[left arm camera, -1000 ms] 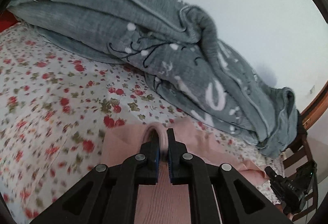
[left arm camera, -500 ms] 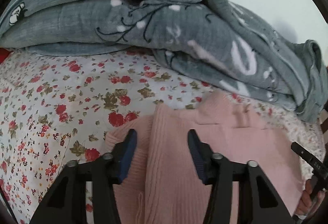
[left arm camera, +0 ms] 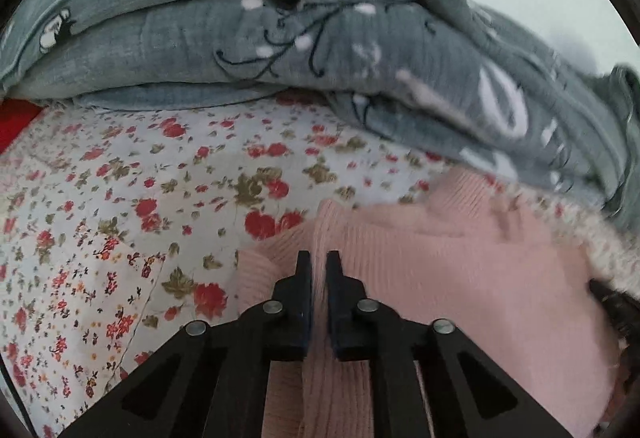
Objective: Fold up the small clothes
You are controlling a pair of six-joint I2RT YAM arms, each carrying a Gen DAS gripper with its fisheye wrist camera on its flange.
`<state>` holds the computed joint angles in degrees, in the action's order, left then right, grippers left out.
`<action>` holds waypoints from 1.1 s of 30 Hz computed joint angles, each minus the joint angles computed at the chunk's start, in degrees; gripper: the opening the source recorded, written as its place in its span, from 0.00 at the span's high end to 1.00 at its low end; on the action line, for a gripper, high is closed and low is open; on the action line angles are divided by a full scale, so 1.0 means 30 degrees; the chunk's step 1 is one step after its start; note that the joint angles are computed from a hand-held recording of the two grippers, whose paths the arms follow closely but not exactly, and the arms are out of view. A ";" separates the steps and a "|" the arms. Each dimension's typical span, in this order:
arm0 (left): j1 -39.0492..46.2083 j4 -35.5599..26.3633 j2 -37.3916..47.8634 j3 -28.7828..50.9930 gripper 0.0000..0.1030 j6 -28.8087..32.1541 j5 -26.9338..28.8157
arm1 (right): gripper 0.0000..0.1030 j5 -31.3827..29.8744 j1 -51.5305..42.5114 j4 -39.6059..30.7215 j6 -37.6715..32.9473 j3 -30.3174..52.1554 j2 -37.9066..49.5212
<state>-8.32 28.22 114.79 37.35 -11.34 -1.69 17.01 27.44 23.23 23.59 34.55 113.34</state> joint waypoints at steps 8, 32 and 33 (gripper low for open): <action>-0.0094 -0.0863 -0.2619 -0.1565 0.60 0.0427 -0.0129 | 0.38 0.0026 -0.0075 0.0163 0.1529 -0.3993 -0.5917; 0.4665 0.1109 -0.0406 -0.3290 0.33 0.0888 0.8604 | 0.25 -0.4361 -0.0961 0.2861 0.3468 -0.5887 -0.3511; 0.4562 0.1047 -0.0215 -0.3020 0.33 0.0719 0.8546 | 0.24 -0.4498 -0.1139 0.2756 0.3281 -0.5568 -0.3212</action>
